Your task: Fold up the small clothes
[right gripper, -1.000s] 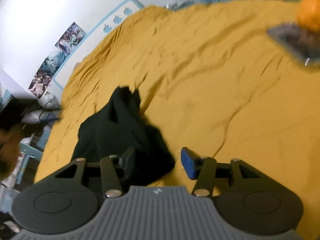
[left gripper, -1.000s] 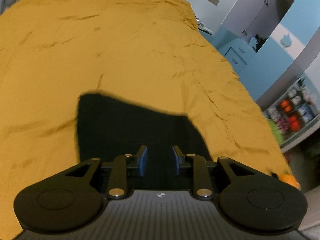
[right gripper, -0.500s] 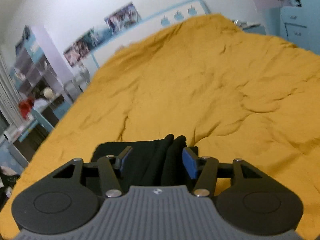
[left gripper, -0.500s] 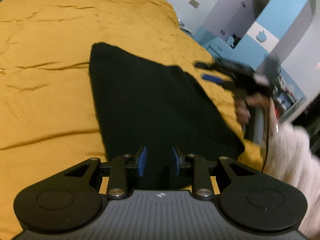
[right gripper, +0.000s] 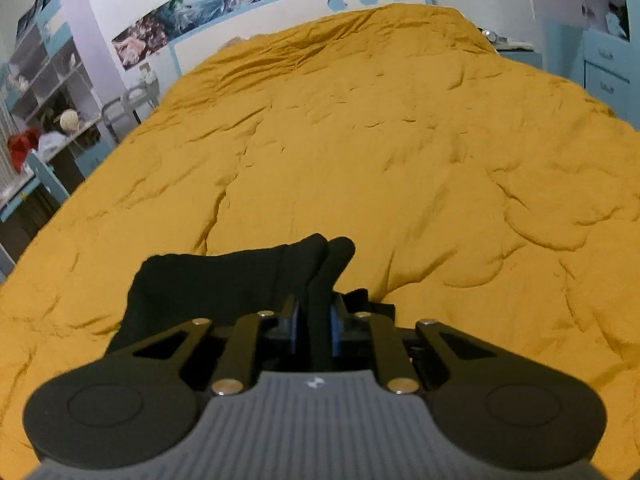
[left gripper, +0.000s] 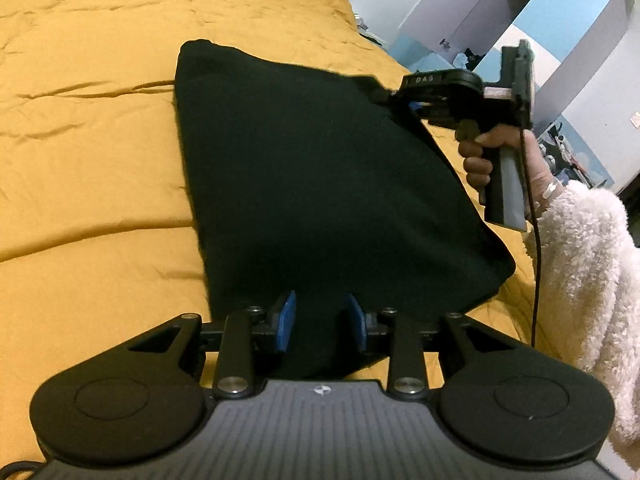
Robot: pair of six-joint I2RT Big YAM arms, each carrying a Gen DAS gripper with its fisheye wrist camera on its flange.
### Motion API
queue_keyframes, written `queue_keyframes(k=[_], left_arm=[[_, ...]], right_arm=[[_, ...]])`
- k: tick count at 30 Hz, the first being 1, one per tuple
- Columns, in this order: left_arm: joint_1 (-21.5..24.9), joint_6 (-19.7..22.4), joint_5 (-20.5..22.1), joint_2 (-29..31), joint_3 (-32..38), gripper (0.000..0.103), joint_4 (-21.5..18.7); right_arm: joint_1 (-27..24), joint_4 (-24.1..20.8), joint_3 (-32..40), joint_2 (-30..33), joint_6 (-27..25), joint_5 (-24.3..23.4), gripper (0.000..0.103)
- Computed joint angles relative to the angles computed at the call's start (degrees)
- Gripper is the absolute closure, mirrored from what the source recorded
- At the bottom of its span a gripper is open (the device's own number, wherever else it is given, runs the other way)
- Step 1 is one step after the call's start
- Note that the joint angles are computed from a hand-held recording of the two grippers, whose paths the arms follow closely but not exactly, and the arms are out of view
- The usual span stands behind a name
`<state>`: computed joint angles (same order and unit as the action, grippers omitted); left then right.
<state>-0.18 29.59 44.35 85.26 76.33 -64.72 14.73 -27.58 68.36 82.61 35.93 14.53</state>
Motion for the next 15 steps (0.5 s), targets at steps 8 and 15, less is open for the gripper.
queue_keyframes(k=[8, 15], left_arm=[[0.2, -1.6, -1.1, 0.6, 0.2, 0.066, 0.4], [-0.5, -2.0, -3.3, -1.2, -1.1, 0.065, 1.8]], right_arm=[[-1.9, 3.7, -4.3, 1.3, 4.5, -2.7, 0.082], [6.9, 2.2, -10.5, -13.9, -1.6, 8.3, 0.080]])
